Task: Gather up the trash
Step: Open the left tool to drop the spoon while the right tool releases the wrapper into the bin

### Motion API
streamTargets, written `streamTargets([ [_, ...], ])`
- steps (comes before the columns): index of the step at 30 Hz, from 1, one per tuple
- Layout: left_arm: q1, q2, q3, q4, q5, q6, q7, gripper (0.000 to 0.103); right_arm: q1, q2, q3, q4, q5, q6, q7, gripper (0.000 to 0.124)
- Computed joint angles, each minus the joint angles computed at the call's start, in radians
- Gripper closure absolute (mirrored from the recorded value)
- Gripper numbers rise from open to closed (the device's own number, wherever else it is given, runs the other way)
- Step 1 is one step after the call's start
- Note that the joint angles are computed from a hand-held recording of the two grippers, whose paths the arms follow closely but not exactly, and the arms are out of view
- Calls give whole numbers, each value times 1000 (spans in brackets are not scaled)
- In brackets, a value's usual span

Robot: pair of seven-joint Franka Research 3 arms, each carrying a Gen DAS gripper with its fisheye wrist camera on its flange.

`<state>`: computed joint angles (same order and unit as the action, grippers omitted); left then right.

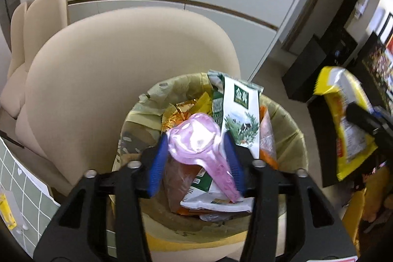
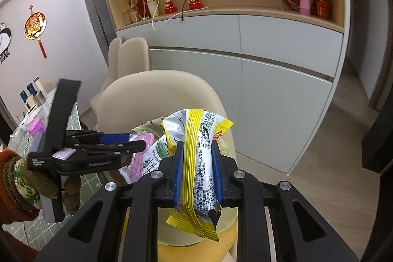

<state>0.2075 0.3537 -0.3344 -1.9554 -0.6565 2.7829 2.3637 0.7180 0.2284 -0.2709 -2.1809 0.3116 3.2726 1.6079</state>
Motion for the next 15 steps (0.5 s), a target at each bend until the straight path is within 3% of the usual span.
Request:
streamTargets([
  [3, 42, -41, -21, -28, -95, 10, 49, 49, -150, 17, 156, 32, -2, -5, -28, 103],
  [7, 45, -111, 9, -83, -216, 57, 70, 48, -301, 74, 332, 118, -6, -40, -70, 103],
  [10, 30, -176, 39, -148, -299, 114, 103, 48, -239, 150, 277, 226, -36, -111, -46, 103],
  [12, 20, -229, 66, -206, -357, 155, 114, 47, -263, 219, 309, 323, -41, -184, -46, 103],
  [15, 0, -304, 118, -295, -399, 194, 84, 47, -260, 308, 303, 454, -67, -334, -14, 103],
])
